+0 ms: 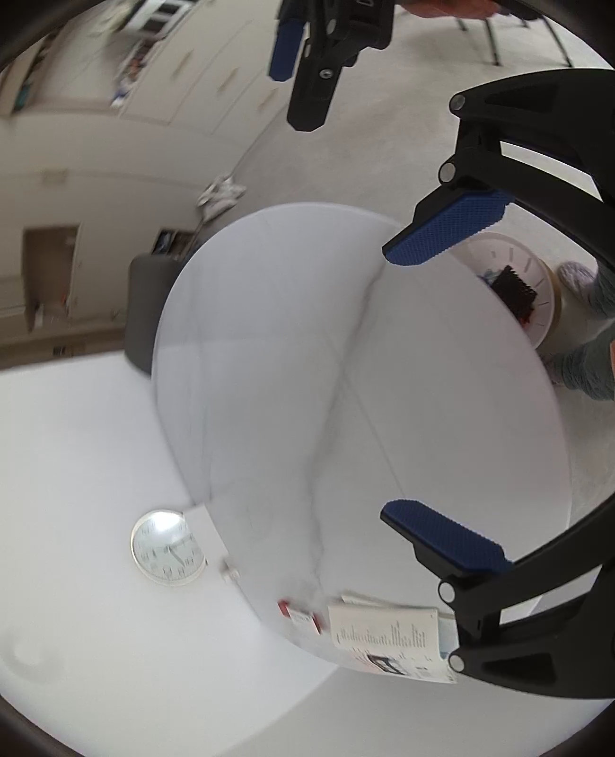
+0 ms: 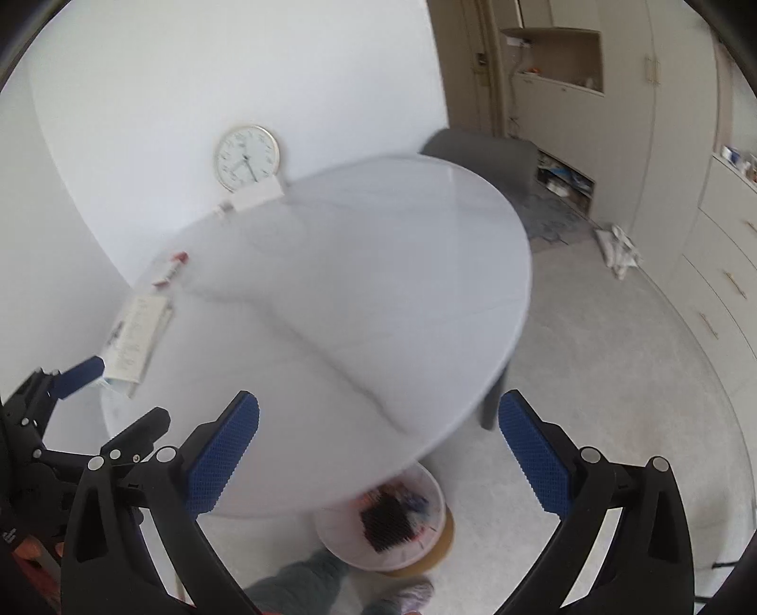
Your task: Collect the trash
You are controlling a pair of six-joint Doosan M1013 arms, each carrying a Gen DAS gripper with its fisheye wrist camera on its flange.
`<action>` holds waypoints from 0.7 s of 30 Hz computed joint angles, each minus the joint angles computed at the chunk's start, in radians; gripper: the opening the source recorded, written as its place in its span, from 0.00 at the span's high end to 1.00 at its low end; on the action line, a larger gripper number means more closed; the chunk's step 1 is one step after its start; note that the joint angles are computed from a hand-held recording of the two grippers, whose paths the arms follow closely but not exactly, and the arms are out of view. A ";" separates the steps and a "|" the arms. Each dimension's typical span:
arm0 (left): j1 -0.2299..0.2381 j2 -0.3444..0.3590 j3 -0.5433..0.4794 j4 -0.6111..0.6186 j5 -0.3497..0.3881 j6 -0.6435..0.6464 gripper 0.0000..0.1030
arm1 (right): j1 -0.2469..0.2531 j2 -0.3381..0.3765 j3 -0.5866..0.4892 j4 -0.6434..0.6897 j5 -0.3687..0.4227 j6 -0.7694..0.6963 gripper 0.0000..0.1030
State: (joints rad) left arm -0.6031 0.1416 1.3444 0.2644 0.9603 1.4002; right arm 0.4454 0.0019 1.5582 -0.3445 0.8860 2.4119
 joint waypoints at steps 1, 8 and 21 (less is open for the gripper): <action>0.009 0.005 -0.015 0.007 0.005 -0.019 0.07 | 0.000 0.012 -0.022 -0.003 -0.001 -0.008 0.02; 0.061 0.040 -0.117 -0.013 0.007 -0.034 0.07 | 0.037 0.076 -0.159 -0.130 0.041 0.035 0.02; 0.156 0.151 -0.312 -0.203 -0.029 0.203 0.07 | 0.091 0.190 -0.341 -0.374 0.172 0.210 0.02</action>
